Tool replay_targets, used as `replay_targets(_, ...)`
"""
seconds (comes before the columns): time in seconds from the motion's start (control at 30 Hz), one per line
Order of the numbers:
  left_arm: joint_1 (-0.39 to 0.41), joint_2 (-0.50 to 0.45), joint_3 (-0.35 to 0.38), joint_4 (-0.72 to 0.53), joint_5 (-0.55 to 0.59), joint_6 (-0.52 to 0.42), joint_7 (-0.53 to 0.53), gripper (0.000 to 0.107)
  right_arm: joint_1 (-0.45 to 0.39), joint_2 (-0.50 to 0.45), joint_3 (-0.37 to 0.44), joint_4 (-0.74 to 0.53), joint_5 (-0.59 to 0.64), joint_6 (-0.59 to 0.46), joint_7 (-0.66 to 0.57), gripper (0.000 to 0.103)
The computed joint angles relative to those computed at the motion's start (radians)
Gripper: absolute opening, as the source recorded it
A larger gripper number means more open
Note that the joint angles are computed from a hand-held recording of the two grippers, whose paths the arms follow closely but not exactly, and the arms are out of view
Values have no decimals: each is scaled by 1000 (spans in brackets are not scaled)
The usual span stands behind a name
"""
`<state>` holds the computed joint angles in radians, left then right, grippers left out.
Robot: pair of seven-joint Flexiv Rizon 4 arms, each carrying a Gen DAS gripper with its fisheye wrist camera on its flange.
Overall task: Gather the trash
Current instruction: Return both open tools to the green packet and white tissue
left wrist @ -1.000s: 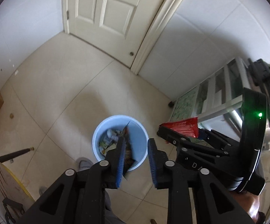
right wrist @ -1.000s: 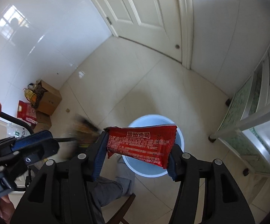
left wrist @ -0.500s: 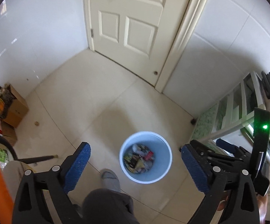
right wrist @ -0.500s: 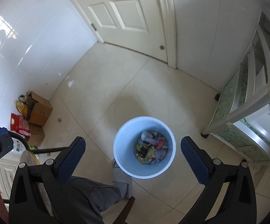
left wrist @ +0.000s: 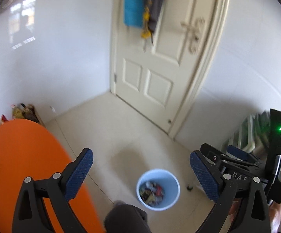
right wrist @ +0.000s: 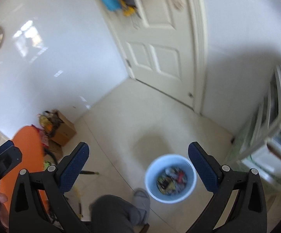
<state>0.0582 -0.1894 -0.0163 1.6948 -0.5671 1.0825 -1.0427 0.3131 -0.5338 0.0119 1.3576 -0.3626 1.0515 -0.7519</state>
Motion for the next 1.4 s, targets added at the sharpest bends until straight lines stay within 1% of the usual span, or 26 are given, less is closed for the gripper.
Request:
replay_targets(0.07,4,73,20,73,-22,45,14,102,31,7,-2,-21,-32,22,-5,103)
replay_targets(0.1,9,126,38,126,-45,63,32,102,45,6,1,-37,-44,29,-12,103)
replay_targets(0.2,2,236,86,237,-57,115,17,102,85,-2,10,-86,-69,40,-36,103)
replay_targets(0.3,1,352,134,342,-19,166,-29,102,127,-16,16,-137,-86,44,-57,103)
replay_targets(0.4,32,488,174,430,80,180,-118,102,173,-32,23,-188,-103,56,-87,103)
replay_targets(0.5,75,613,210,497,159,167,-183,102,213,-63,40,-255,-100,58,-132,103)
replay_targets(0.6,147,745,224,557,252,137,-258,102,258,-96,56,-328,-91,53,-192,103)
replay_targets(0.7,223,878,233,611,335,87,-323,102,297,-128,77,-393,-71,44,-259,103)
replay_targets(0.77,259,948,240,634,376,55,-356,102,324,-144,77,-426,-60,40,-289,103)
replay_targets(0.87,326,1071,260,667,442,-13,-397,102,361,-176,83,-488,-45,27,-343,103)
replay_targets(0.9,344,1093,248,677,457,-22,-423,102,371,-186,88,-507,-36,22,-362,103)
replay_targets(1.03,388,1192,255,699,514,-87,-470,102,402,-212,98,-556,0,12,-423,103)
replay_targets(1.07,389,1218,264,697,558,-113,-503,102,409,-220,101,-571,8,5,-439,103)
replay_targets(1.1,413,1217,241,705,537,-110,-491,102,417,-228,100,-583,13,1,-452,103)
replay_targets(1.17,409,1246,249,705,582,-140,-533,102,430,-245,100,-613,26,-11,-473,103)
replay_targets(1.2,419,1240,224,713,569,-130,-531,102,434,-252,106,-625,36,-17,-488,103)
replay_targets(1.23,417,1236,229,713,579,-124,-537,102,440,-254,104,-628,43,-17,-497,103)
replay_targets(1.3,421,1227,208,721,592,-105,-572,102,452,-260,95,-636,46,-16,-512,103)
replay_targets(1.4,419,1220,206,732,609,-95,-598,102,460,-273,98,-652,57,-17,-542,103)
